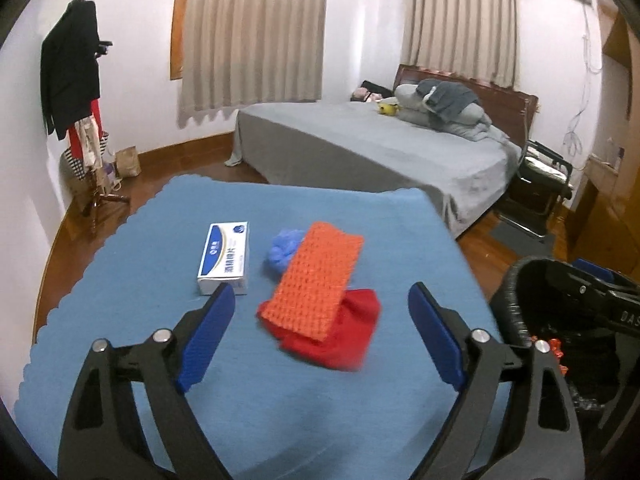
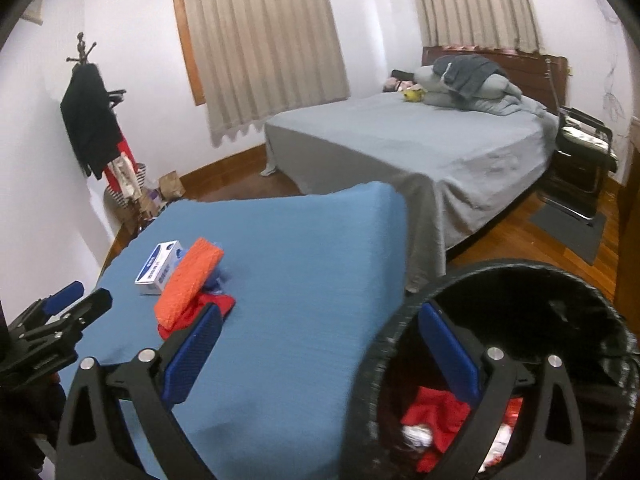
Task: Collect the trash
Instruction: 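Return to the blanket and grasp the orange mesh pad with the left tool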
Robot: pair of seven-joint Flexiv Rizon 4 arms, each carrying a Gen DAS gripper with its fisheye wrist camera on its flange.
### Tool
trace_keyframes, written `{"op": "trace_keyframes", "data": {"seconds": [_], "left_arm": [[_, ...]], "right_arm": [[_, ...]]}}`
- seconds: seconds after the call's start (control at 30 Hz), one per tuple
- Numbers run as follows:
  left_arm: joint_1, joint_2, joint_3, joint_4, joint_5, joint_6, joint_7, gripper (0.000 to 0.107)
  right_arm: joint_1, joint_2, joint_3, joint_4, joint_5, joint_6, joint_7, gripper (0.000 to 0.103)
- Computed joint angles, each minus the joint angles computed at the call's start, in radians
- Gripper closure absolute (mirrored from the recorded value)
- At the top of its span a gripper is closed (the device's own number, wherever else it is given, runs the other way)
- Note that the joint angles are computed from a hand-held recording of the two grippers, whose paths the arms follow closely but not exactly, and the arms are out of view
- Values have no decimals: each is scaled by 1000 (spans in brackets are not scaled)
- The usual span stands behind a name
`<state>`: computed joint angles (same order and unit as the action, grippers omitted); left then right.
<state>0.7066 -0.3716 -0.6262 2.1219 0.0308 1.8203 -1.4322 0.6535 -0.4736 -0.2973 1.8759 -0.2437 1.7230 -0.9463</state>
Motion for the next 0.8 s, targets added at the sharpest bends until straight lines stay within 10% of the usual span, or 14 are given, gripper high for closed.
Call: {"op": "trace_keyframes", "data": {"seconds": [0.53, 0.8], "left_arm": [[-367, -210, 335, -237, -171, -128, 115, 43], [-324, -222, 275, -231, -243, -128, 189, 76]], "right_arm": [[-116, -124, 141, -165, -63, -85, 39, 6], [-152, -141, 192, -186, -78, -99, 36, 6]]}}
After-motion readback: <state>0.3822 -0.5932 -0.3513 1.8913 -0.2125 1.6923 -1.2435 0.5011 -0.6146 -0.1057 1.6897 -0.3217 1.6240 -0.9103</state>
